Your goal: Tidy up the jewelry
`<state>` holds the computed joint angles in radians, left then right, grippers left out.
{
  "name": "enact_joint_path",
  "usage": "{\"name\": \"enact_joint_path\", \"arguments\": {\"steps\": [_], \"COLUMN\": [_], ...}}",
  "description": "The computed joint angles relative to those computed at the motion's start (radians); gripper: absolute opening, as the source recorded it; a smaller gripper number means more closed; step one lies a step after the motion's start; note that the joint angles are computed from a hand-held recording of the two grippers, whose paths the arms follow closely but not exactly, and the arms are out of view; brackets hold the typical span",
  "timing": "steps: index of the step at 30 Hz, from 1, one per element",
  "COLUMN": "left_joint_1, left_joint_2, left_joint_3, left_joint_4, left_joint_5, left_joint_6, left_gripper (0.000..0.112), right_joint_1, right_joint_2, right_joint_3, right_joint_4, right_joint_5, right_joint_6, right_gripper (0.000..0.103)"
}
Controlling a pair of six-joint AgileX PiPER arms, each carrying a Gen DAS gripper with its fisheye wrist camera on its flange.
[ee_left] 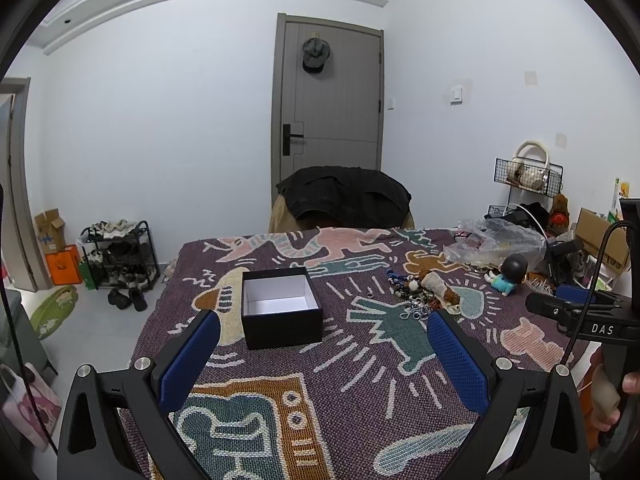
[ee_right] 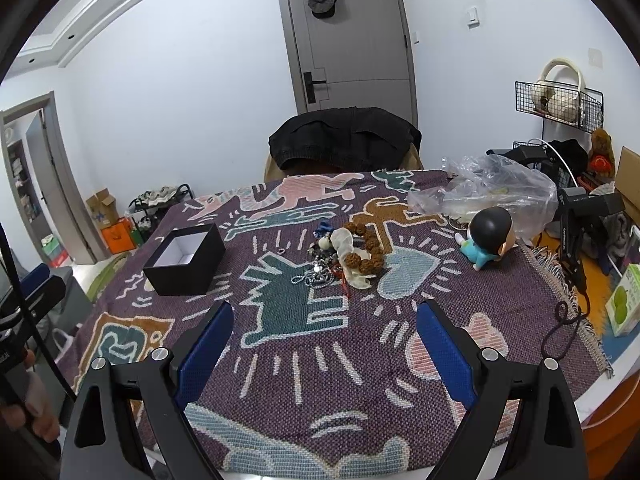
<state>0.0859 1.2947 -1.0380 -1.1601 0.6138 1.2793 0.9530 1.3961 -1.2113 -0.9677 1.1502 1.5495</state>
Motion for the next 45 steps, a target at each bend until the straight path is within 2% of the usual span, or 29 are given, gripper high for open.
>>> {"name": "enact_joint_path", "arguments": {"steps": [15,19,21,25,33,37,41,45], "left_joint_1": [-0.035,-0.05,-0.059,-0.095,-0.196,-0.241,-0.29,-0.34], "left_joint_2": [-0.005,0.022,0.041,0.083,0.205,0.293,0.384,0.49], "left_joint_3": [0.011,-0.017,-0.036,-0.087,-0.242,-0.35,-0.463,-0.595], "left_joint_4": [-0.049,-0.06,-0.068,-0.041,0.111,0.212,0.321,0.415], "left_joint_5": [-0.001,0.03,0.044,0.057,0.085,0.12,0.16,0.219], "left_joint_6": [0.059,0.051,0.048,0.001,-0.178,-0.299,-0.428,-0.54], "left_gripper": [0.103,0.103,0.103,0.097,0.083,0.076,0.068,0.064], "right_joint_1": [-0.024,-0.055,-0.076,-0.142,-0.336,-0.423,-0.503,-0.582], "right_joint_2": [-0.041,-0.057,-0.067,-0.085,-0.12,-0.109,-0.103,-0.089], "right_joint_3": [0.039,0.048,0.055,0.063,0.11,0.116,0.134,0.145], "right_joint_4": [-0.011,-0.007,-0.008,0.023,0.152,0.216,0.291,0.381], "right_joint_5": [-0.042,-0.06,-0.061,-0.097,-0.286,-0.362,-0.442,-0.515], "right_joint_6": [0.014,0.008,0.018,-0.006,-0.055,-0.106,-0.161,-0.244], "right_gripper": [0.092,0.092,0.088,0.073,0.051,0.047,0.039,0.038]}}
